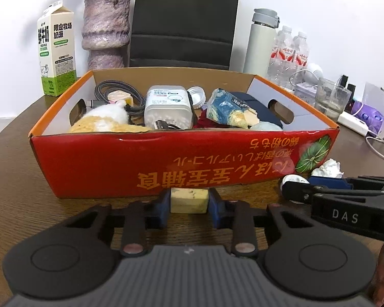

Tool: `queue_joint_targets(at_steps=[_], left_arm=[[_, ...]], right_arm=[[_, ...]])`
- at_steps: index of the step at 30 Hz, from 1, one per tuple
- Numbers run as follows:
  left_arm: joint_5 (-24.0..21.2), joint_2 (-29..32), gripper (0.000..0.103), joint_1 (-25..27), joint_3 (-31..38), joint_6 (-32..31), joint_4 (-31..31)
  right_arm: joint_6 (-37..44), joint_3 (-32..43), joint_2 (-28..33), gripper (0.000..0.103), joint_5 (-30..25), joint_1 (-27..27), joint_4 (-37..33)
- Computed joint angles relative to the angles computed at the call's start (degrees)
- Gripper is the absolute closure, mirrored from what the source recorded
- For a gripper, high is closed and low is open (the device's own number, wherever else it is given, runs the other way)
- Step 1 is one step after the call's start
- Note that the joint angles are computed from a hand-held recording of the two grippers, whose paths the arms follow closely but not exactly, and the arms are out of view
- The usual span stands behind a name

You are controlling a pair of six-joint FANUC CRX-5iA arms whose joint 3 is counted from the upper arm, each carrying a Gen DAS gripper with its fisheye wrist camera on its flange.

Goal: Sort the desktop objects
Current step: 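Grasp the beige soap bar with the left tool while the right grasps the white round device, then carry the soap bar and white round device over the cardboard box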

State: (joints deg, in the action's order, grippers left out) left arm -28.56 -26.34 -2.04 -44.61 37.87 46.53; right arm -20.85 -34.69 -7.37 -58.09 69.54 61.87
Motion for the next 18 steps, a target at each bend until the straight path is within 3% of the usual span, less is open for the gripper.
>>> queue_joint_targets(at_steps=[10, 14, 18], left_arm=[[-2.05, -10.13, 0.072, 2.42, -4.85, -2.81, 3.39], [-2.02, -13.97, 0.072, 2.65, -5.72, -6.54, 8.28], [-0.95, -13.92, 0.072, 1.37, -4.45, -10.99, 14.26]], right_arm=[[-2.94, -0.07, -0.29, 0.065, -4.93, 6.00, 2.63], [-3.15, 0.38, -1.13, 0.065, -7.99, 8.33, 5.76], [-3.07, 0.78, -2.57, 0.065, -11.13, 9.21, 10.31]])
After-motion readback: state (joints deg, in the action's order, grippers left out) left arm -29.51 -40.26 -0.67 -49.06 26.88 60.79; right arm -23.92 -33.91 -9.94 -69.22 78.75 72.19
